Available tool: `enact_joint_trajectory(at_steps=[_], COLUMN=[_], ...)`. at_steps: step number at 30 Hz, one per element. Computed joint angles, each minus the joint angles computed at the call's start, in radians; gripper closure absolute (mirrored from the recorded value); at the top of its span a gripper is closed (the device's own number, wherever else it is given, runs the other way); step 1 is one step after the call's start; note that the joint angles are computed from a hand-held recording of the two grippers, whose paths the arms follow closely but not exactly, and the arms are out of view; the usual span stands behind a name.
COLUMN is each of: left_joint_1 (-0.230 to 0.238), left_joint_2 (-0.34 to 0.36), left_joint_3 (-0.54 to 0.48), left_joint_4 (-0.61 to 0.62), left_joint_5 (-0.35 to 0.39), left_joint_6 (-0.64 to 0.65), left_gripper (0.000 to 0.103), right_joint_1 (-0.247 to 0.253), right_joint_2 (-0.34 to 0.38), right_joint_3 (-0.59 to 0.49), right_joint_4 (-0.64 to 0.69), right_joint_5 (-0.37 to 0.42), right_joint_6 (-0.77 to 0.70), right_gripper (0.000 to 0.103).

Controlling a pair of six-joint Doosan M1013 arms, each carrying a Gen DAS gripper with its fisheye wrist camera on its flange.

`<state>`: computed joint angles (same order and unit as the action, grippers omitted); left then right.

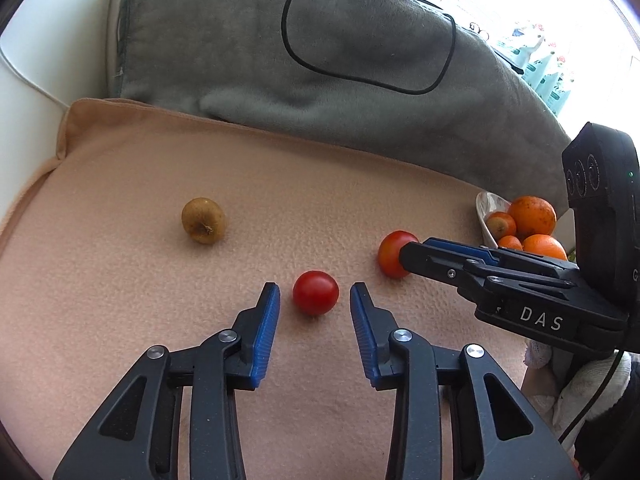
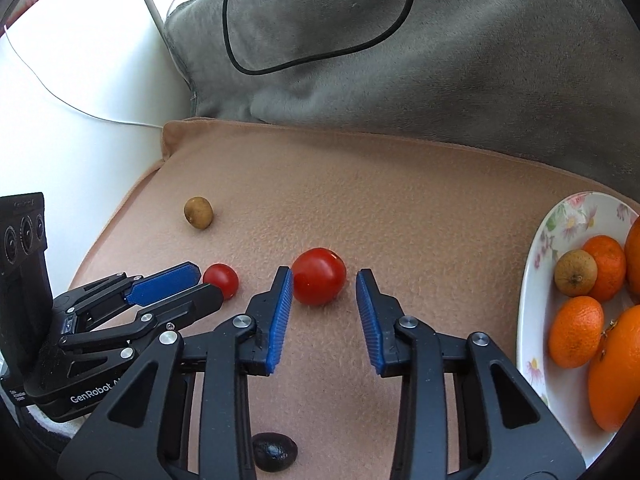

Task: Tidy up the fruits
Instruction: 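Close the right tool on its tomato while the left tool grasps the other tomato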

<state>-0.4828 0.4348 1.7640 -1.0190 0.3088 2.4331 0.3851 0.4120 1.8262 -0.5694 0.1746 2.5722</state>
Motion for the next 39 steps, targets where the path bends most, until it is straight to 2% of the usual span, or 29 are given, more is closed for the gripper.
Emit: enact_joint_trajectory(at_steps=[9,15,25,29,34,39], left_joint_1=[-0.002,-0.001,0.001,0.004,0.007,0.010], left_joint_2=[0.012,0.013,0.014,0.014,0.010,0.004], left_joint_3=[-0.014,-0.015,-0.015,-0.014,-0.008,-0.003], left_joint_4=[0.047,0.045,0.042,0.028,0.006,-0.019], left_joint_5=[0.015,0.019,0.021,0.025,0.021,0.018], left_joint_6=[-0.050,-0.043,-0.038,-0.026,-0.003,0.026], left_gripper=[0.073,0.078,0.079,0.080,0.080,0.080], right_joint_1=[0.007,0.007,0.007,0.012,0.011,0.016], right_joint_2=[0.012,0.015,0.025,0.030,0.030,0.022], right_joint_3=[-0.019,-0.021,-0.038,-0.043,-0.041,-0.029], right_joint_4=[0.048,0.046,0.092,0.036,0.043,-0.006], right_joint_5=[0.013,0.012,0.031,0.040,0.032,0.024], right_joint_6=[-0.073,-0.072,-0.119,-0.078,-0.081,-0.026], right_gripper=[0.071,0.071,0.071,0.070,0.070,0.070])
